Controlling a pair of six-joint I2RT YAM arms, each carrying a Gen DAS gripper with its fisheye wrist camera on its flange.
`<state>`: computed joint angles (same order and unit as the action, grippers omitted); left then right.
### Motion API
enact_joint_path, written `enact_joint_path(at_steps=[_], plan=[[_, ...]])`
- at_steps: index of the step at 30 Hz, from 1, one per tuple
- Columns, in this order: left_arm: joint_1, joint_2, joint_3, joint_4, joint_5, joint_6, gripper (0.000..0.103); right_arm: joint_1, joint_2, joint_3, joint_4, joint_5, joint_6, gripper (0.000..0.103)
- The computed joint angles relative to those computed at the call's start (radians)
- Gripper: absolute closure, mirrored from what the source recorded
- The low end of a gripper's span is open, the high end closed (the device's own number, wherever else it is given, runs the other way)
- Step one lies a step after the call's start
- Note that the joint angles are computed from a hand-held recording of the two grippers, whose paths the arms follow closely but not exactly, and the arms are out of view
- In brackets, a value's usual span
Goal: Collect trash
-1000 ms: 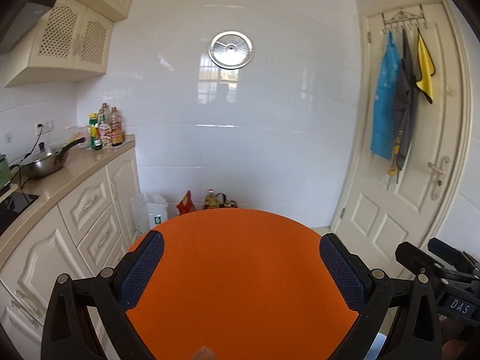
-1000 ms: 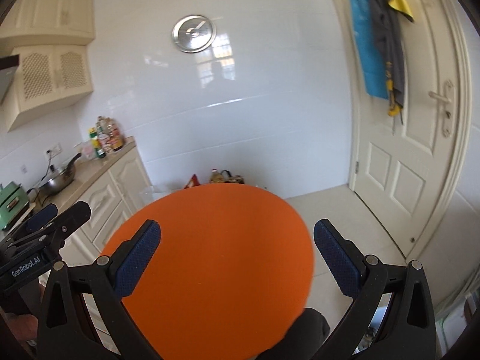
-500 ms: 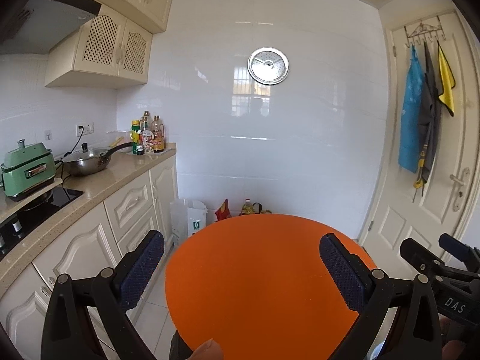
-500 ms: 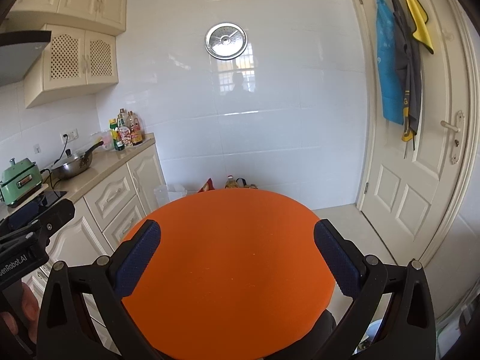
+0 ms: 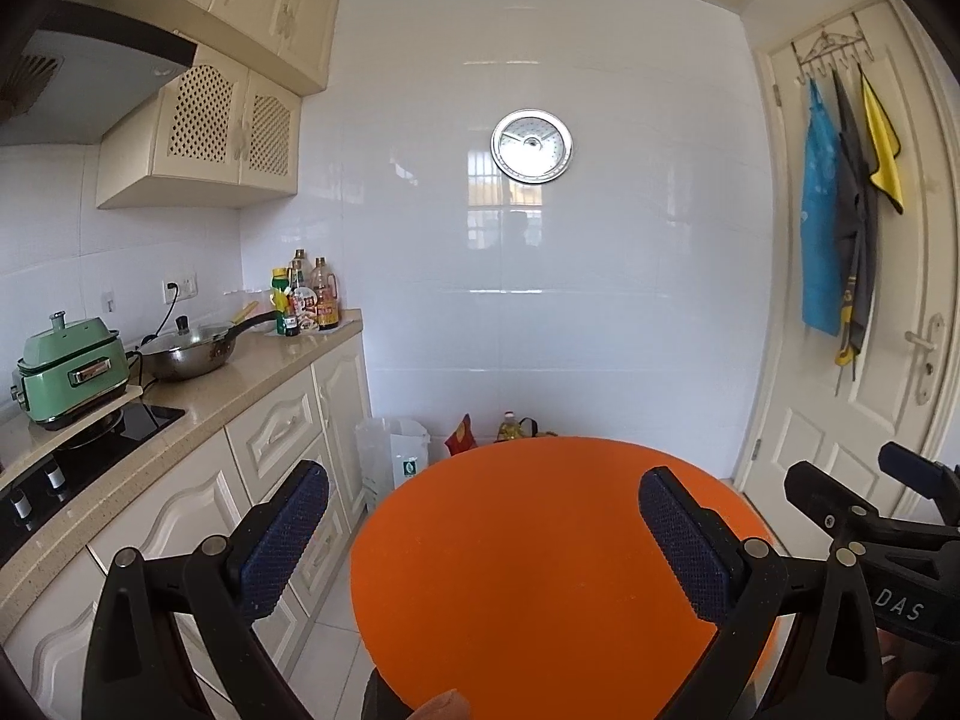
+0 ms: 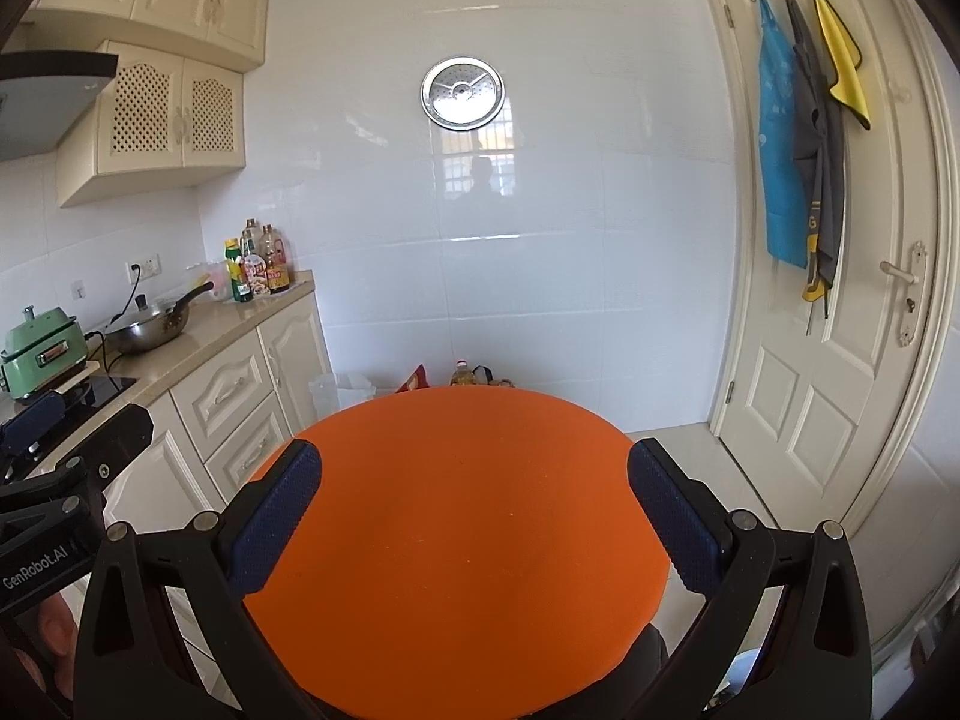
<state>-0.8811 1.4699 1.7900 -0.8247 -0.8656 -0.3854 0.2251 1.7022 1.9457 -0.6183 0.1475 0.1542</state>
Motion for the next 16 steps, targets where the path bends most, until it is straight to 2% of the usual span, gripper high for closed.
enact_joint_path(at_steps=[11, 13, 16], plan=[[0.033, 0.003, -0.003, 0.023, 0.040, 0.003, 0.001, 0.011, -0.003, -0.007, 0.004, 0.002, 0.006, 0.000], [0.053, -0.020, -0.035, 0.053, 0.073, 0.016, 0.001, 0.013, -0.003, -0.008, 0.003, 0.004, 0.005, 0.000], [0.035, -0.013, -0.034, 0.055, 0.059, -0.007, 0.001, 0.014, 0.003, 0.002, -0.006, -0.001, 0.005, 0.000]])
